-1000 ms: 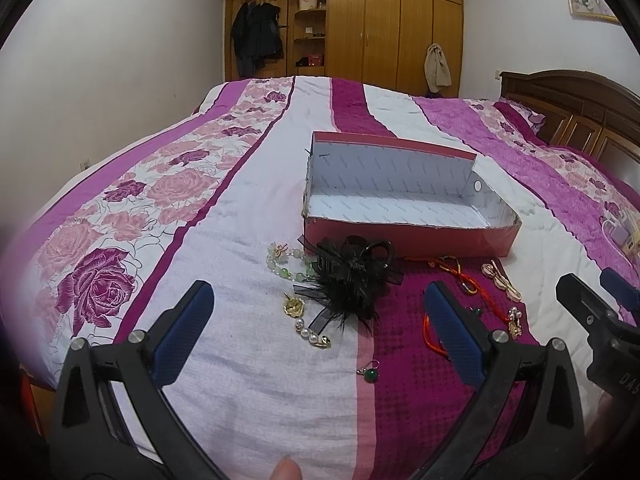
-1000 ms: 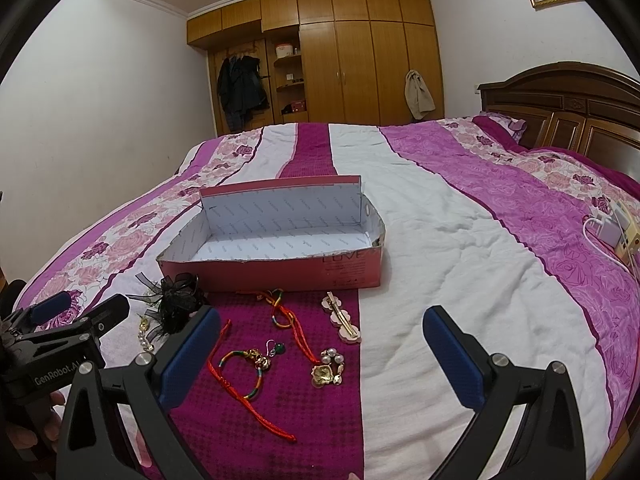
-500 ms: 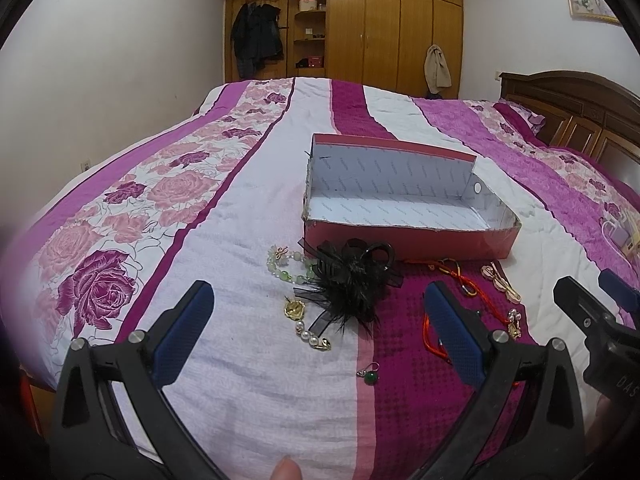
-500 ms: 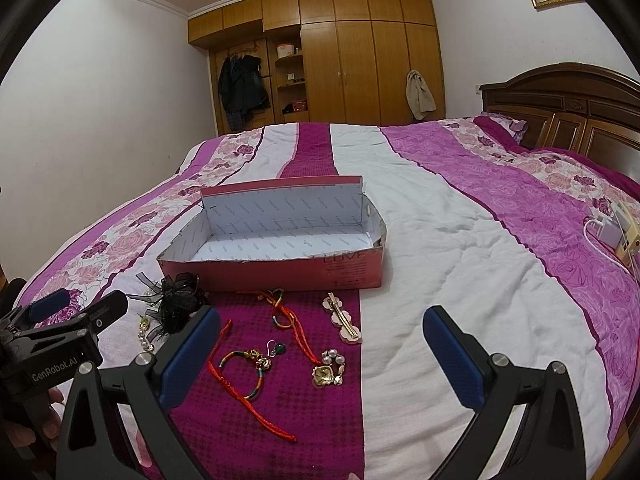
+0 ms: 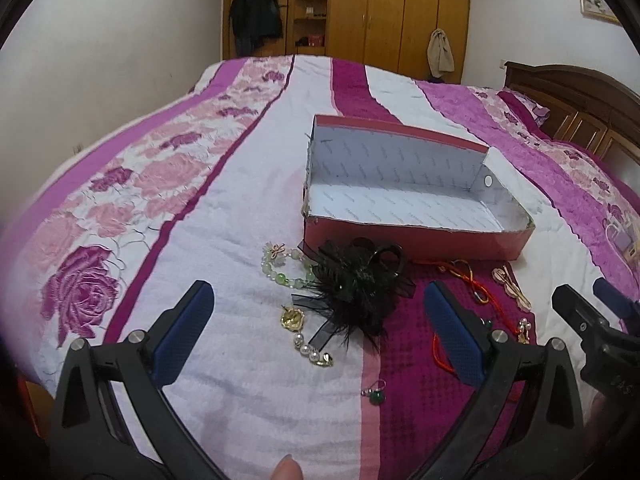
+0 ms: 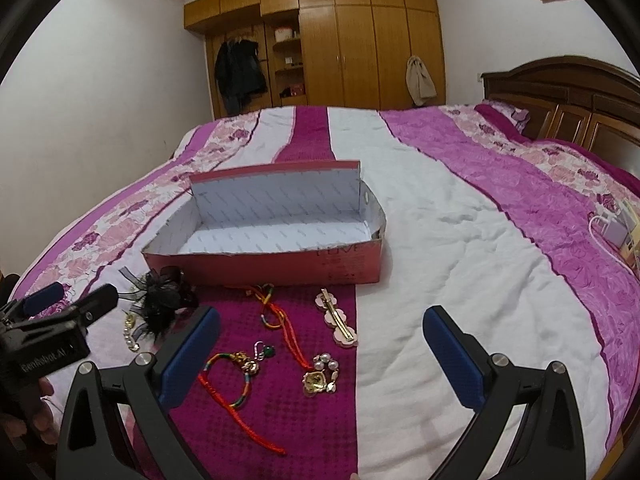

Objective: Organize jewelry
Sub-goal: 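Grasp the black feathered clip with the left tool while the right tool grasps the gold hair pin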

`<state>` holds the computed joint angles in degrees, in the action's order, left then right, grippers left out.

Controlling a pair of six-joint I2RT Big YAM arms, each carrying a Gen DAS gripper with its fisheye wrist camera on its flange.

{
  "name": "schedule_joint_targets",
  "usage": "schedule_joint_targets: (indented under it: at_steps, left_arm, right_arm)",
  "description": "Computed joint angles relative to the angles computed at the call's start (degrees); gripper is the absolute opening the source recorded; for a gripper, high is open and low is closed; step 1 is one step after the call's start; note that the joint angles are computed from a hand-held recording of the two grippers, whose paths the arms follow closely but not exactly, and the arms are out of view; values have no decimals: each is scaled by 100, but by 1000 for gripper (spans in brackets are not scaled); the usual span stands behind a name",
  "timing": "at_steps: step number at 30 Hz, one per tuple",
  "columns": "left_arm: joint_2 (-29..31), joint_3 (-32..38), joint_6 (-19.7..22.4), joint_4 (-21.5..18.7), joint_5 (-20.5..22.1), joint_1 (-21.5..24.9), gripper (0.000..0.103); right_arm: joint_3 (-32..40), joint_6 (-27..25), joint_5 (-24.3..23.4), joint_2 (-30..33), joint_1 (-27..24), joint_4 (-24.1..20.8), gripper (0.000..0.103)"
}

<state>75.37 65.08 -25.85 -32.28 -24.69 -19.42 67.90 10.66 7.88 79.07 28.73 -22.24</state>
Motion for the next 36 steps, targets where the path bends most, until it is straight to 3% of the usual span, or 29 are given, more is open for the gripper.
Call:
schedule_joint_targets:
  at_steps: [8,11,15,22,26,30,36]
  left_arm:
    - [467,397,156,-171,334,135,91]
    - [679,576,200,-264,451,151,84]
    - [945,784,185,-451,718,194,69]
    - [1152,869,152,-622,1044,233,52]
    - [1133,849,132,-571,1093,257,52]
    - [1083,801,187,-513,1101,270,52]
    - [917,704,249,-432,1099,267,52]
  right_arm:
    - [500,33,-454,514,-237,-422,99]
    - [721,4,-608,735,-290,-668,91]
    - [1038,-5,-842,1044,-385,-1078,70]
    - [1306,-30,-1222,1400,-490,-1439,51]
    - [1324,-127,-1237,1458,-485,-1457,41]
    - [1343,-147,-1285,1491,-499,-1473,22]
    - [1264,-65,-1407,1358,-540,-1368,20]
